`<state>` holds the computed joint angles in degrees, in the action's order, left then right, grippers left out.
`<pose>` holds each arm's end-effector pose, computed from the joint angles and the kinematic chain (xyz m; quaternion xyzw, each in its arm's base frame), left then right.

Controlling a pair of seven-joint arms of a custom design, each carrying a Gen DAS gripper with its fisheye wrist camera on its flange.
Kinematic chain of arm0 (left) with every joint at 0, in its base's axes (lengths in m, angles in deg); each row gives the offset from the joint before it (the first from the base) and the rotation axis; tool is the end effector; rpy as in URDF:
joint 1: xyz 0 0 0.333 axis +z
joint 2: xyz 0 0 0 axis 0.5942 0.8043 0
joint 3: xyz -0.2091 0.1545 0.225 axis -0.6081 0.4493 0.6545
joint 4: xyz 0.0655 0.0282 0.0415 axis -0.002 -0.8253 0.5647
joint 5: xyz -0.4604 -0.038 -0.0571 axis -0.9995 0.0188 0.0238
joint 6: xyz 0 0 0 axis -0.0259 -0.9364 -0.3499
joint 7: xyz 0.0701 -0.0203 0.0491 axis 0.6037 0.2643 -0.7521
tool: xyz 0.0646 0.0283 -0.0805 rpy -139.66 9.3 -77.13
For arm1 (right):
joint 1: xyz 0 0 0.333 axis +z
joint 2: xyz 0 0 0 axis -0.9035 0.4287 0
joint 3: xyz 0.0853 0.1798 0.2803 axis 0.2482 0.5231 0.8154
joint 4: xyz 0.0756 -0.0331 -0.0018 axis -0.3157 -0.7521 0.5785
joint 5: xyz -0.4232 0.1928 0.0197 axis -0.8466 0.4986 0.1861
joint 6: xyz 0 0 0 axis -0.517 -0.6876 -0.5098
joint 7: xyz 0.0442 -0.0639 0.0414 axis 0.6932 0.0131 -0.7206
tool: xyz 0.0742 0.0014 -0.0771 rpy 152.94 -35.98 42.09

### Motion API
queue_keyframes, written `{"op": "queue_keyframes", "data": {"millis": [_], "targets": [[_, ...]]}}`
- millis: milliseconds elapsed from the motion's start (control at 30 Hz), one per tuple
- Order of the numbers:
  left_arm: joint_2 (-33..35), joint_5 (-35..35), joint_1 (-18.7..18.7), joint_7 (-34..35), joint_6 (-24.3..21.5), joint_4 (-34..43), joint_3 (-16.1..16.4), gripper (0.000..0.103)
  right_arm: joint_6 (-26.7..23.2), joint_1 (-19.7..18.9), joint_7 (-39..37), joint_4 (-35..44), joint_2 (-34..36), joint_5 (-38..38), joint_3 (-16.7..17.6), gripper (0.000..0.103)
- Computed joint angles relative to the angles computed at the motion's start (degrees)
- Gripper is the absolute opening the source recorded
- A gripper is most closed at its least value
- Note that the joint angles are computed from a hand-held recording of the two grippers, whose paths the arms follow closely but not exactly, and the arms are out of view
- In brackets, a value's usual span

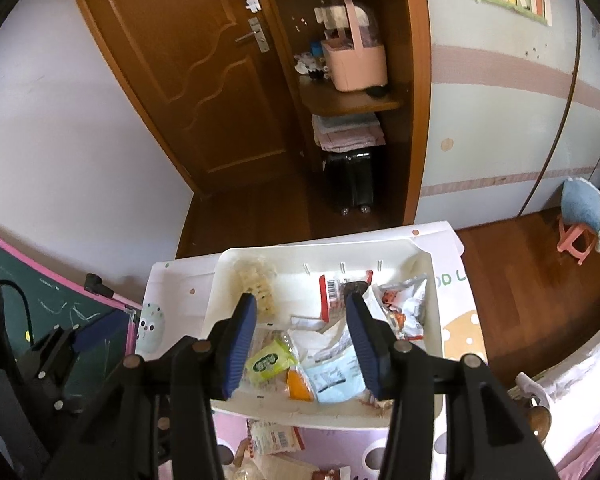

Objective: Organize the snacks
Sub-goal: 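Move both tools back over the remaining snacks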

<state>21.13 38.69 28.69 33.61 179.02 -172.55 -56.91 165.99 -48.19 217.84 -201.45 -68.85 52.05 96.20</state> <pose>0.4809 -0.1672 0.6840 -0.5030 0.8106 -0.2695 0.1314 0.4242 0.2031 0.7054 -0.5485 0.7743 -0.2063 0.2391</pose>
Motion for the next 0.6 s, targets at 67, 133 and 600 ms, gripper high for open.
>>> {"op": "queue_keyframes", "data": {"millis": [67, 133, 600], "targets": [[-2.1, -0.4, -0.1, 0.6, -0.2, -1.2, 0.5, 0.085, -0.8, 0.1, 0.8, -0.3, -1.1, -0.4, 1.0, 0.047], [-4.4, -0.6, -0.1, 1.0, -0.3, -2.4, 1.0, 0.085, -1.6, 0.3, 1.7, -0.7, -2.2, -0.8, 1.7, 0.047], [-20.2, -4.1, -1.0, 8.9, -3.5, -11.7, 5.2, 0.094, -5.4, 4.4, 8.7, -5.1, -11.4, -1.8, 6.6, 0.052]]}}
